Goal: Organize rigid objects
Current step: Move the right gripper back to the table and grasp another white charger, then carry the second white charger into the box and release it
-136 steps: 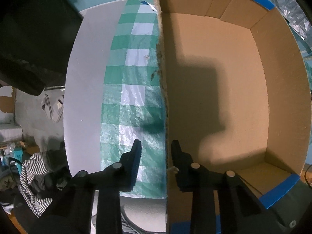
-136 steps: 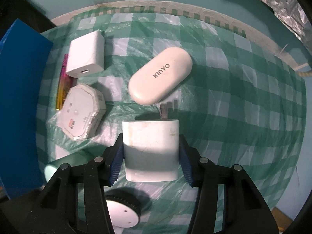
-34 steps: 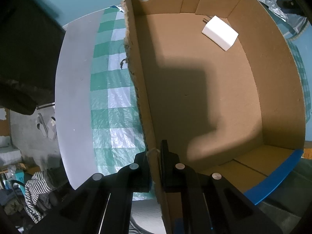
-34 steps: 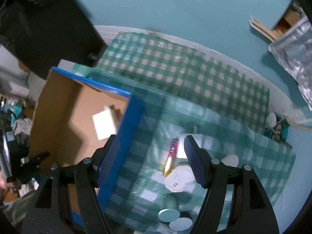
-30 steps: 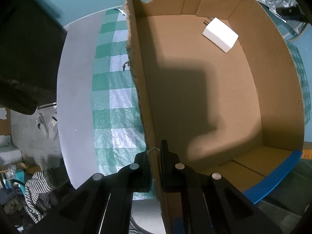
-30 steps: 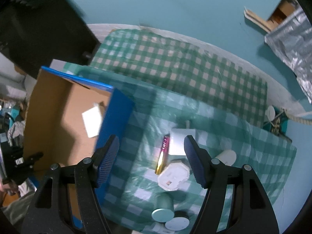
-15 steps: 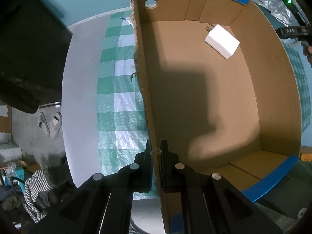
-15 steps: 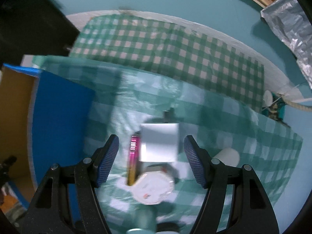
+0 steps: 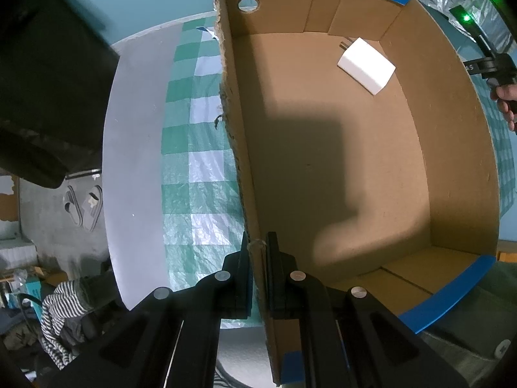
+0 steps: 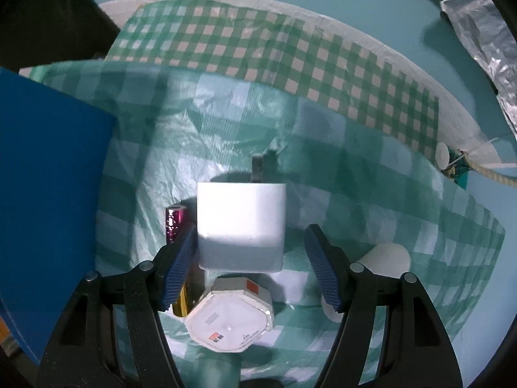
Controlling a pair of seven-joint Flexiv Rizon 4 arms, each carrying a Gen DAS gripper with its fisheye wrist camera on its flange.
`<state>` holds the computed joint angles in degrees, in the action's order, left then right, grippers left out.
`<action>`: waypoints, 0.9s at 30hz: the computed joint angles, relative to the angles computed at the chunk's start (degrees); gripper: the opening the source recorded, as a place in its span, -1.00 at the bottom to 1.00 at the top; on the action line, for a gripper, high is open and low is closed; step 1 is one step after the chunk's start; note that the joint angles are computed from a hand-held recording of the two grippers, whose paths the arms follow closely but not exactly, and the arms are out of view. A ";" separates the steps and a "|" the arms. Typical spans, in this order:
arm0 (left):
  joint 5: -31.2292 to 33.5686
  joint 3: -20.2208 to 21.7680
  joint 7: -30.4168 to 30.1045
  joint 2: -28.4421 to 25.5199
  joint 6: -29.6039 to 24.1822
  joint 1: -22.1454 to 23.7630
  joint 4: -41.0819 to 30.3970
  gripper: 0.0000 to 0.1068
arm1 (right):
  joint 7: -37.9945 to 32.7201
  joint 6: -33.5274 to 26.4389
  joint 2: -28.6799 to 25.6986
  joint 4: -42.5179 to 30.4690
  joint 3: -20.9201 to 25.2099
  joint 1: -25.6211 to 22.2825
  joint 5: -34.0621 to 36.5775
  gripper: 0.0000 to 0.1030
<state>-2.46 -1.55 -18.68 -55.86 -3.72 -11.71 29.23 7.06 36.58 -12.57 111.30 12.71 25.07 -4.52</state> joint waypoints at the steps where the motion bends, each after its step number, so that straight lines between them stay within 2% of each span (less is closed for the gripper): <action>1: -0.02 -0.01 0.02 -0.02 -0.08 0.02 -0.01 -0.87 | 0.24 0.27 -0.10 0.15 -0.08 0.09 -0.38 0.35; 3: -0.06 -0.04 0.16 -0.16 -0.35 0.06 -0.35 -0.87 | 1.09 0.96 -0.03 0.59 -0.27 0.22 -1.22 0.35; 7: -0.13 -0.08 0.75 -0.13 -0.68 0.21 -0.56 -0.87 | 2.42 2.13 0.33 1.47 -0.61 0.22 -3.23 0.21; 10: -0.13 0.03 0.58 -0.76 -1.40 0.12 -1.62 -0.87 | 0.18 -0.13 -0.38 -0.11 -0.52 0.00 -3.06 -0.04; 18: -0.19 -0.01 0.65 -0.52 -1.34 0.09 -1.24 -0.87 | 1.65 1.77 0.55 1.02 -0.35 0.25 -3.25 -0.04; 27: -0.15 -0.12 1.36 0.18 -0.65 0.18 0.09 -0.87 | 4.60 -0.16 3.05 -0.03 -0.01 1.02 -5.68 -0.04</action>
<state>-2.61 -1.67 -17.32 -55.68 -4.38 -11.53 29.32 11.66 36.42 -9.52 111.27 12.69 26.09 -10.20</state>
